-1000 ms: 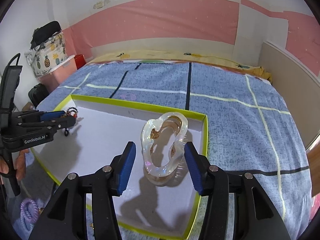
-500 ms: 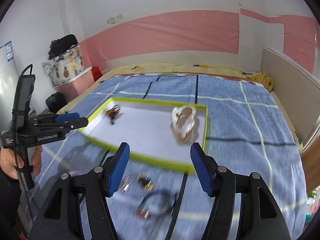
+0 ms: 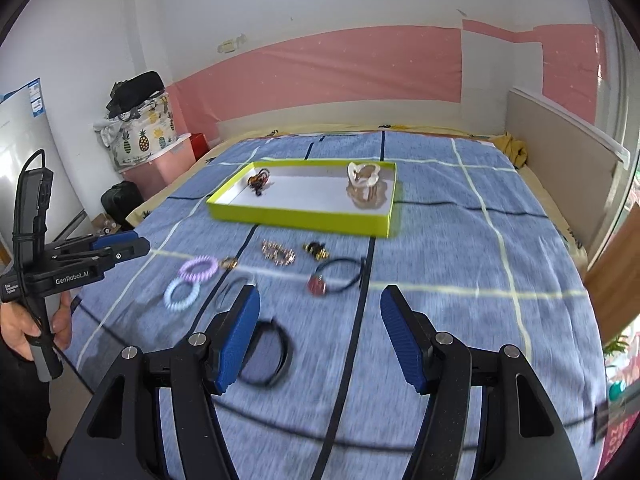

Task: Organize jewelry
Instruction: 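Grasp the purple coil tie with the left tool while the right tool grasps the black watch band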

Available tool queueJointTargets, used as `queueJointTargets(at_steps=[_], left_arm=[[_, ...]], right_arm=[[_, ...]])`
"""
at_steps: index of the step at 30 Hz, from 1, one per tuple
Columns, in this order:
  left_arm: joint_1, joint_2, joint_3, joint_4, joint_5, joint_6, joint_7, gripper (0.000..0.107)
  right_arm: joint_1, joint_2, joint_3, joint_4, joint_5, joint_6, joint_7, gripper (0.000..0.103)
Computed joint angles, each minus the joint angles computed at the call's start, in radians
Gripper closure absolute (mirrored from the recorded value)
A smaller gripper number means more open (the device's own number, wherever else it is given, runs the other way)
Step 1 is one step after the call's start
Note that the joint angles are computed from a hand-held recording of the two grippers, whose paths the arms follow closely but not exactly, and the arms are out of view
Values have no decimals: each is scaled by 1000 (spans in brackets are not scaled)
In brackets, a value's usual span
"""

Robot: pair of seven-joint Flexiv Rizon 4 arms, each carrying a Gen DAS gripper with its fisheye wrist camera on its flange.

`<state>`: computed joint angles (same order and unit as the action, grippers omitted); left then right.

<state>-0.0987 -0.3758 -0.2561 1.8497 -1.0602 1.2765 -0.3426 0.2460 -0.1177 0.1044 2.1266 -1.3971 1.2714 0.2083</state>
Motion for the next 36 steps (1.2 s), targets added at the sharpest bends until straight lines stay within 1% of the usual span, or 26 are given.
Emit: queueJointTargets(at_steps=[4,7,12,15,18,19,23,26,28,32,36], left_arm=[[-5,25,-5,42,-54,26,42,61],[-12,36,1,58,-85,23,62,61],[-27,41,18,64,-96,14,66,61],[-33,41,21,65,-113,17,81,61],[-39,33,28,60,-99,21,72,61],[-40,28,29,57,-91,24,65,61],[-33,4,29,35,-41,24,25,61],[-25,-20,28,12,9,23,-17,61],[-21,-42,33,-10,67,17,-68,61],[-11,-92,37,-64,192,3,-171,61],[-13,-146,64,-135,335,-51,-304,61]], right_arm=[[14,17,17,21,1,-37,12,40],[19,14,20,24,3,-45,13,41],[30,2,19,17,11,-41,-9,51],[34,-9,16,10,15,-31,-14,52],[41,-26,14,2,41,-24,-33,60],[44,-37,13,-3,57,-20,-45,61],[60,-77,3,-18,117,-1,-91,63],[75,-113,-5,-30,185,12,-145,67],[87,-135,-9,-38,239,17,-189,71],[118,-168,-24,-56,328,14,-269,73],[150,-192,-30,-78,419,-23,-347,78]])
